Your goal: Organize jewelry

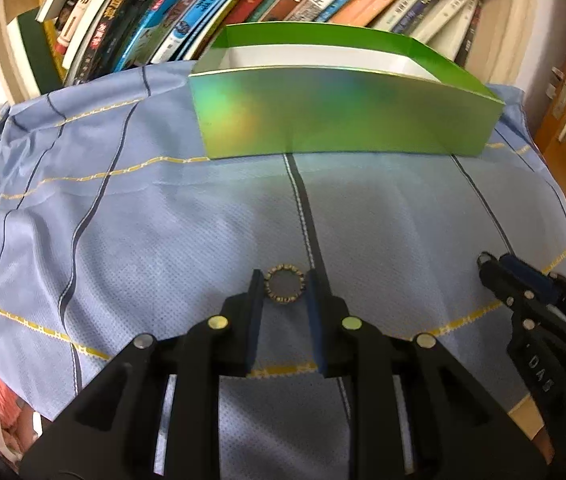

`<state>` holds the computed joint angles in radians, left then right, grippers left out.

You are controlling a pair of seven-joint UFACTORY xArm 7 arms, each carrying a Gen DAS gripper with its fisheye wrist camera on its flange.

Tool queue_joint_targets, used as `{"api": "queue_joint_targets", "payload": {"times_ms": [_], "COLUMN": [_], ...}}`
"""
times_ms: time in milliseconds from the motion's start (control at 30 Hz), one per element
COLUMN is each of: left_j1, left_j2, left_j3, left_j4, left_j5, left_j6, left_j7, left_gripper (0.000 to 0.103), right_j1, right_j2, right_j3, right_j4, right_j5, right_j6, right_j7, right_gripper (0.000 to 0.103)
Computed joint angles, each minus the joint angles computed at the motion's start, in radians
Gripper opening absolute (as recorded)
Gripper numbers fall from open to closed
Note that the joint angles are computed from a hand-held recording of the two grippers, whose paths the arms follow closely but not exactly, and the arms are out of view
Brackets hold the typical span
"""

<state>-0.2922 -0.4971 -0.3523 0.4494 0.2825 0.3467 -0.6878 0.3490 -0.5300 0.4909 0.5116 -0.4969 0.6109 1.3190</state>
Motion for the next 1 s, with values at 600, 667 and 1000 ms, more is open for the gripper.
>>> {"api": "queue_joint_targets", "payload": {"times_ms": [600, 667, 1000], "left_j1": [0.018, 0.038, 0.032], "left_j2": [0.0, -0.003, -0.06], "left_j3": [-0.019, -0.043, -0.041], "left_j4": [-0.016, -0.011, -0.016], "left_j5": [0.022, 0.039, 0.055], "left_j6": [-0.047, -0.035, 0.001], "left_j7": [0.023, -0.005, -0.028], "left_gripper": [0.024, 0.021, 0.021], "right_j1": [0.003, 0.006, 0.01], "right_j2": [0.025, 0.026, -0.024], "right_j3": [0.014, 0.009, 0.008], "right_j4": [0.024, 0.026, 0.018], "right_j5": [-0.034, -0.034, -0.019], "right_j6": [0.018, 0.019, 0.036], "right_j7": [0.018, 0.019, 0.023], "right_gripper": [0.018, 0.018, 0.018]}}
